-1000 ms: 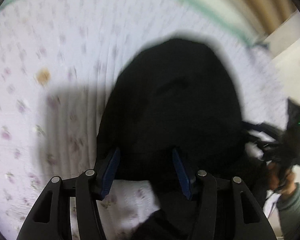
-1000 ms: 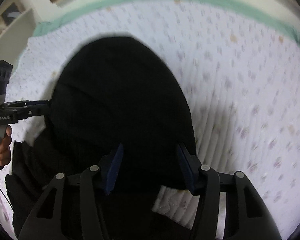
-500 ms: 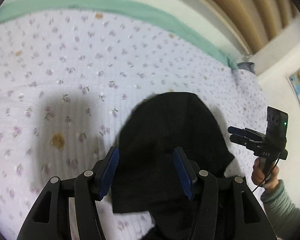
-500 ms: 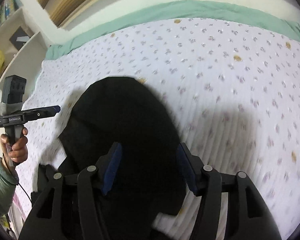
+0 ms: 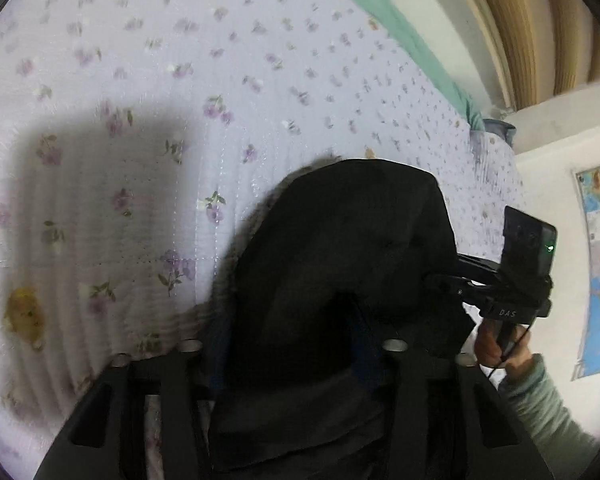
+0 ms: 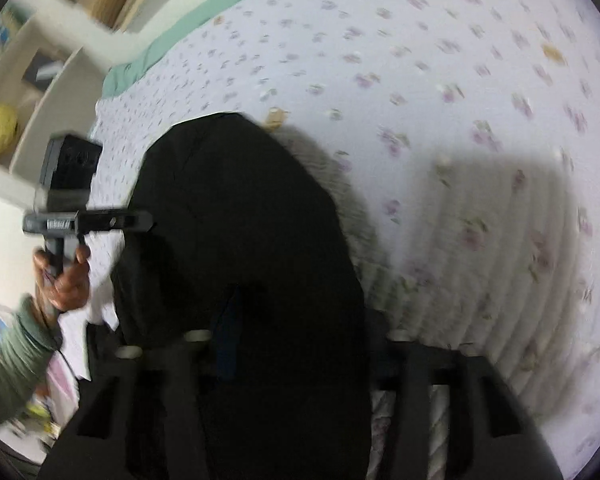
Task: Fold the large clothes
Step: 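Lift the hem with both grippers and fold it toward the hood, then lower the hem onto the hood with both grippers and press flat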
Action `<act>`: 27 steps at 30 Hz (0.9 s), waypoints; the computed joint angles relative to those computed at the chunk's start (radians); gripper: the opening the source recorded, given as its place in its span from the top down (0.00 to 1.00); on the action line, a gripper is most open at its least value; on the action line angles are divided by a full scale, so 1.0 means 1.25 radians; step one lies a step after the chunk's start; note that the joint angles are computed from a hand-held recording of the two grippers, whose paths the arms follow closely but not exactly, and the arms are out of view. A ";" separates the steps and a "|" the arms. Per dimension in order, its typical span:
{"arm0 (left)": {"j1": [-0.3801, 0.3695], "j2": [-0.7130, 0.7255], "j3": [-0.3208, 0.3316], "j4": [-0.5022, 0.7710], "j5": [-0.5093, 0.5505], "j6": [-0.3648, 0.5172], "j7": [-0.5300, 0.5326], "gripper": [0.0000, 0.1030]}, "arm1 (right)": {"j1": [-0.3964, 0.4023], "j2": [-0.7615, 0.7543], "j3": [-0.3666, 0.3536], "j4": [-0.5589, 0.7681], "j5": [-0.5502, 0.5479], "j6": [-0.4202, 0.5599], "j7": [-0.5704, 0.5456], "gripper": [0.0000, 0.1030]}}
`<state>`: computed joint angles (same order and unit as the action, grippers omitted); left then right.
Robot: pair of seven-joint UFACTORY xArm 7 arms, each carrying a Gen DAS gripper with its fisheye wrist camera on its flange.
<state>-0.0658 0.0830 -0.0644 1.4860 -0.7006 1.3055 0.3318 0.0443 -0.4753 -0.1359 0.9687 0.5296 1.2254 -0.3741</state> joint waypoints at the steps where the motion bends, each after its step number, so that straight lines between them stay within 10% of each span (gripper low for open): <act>1: 0.000 -0.029 0.000 -0.021 -0.002 -0.012 0.017 0.68 | -0.001 -0.011 0.006 -0.002 -0.006 -0.002 0.003 0.65; 3: 0.001 -0.075 0.007 -0.047 -0.027 -0.008 0.045 0.78 | 0.001 -0.068 0.018 -0.018 -0.023 -0.009 0.008 0.78; 13: -0.062 -0.457 0.092 -0.217 -0.057 0.028 0.110 0.78 | 0.048 -0.420 0.071 -0.008 -0.126 0.089 0.137 0.79; 27: -0.110 -0.961 0.044 -0.537 0.234 0.253 -0.029 0.73 | 0.103 -0.761 0.192 -0.044 -0.183 0.473 0.369 0.76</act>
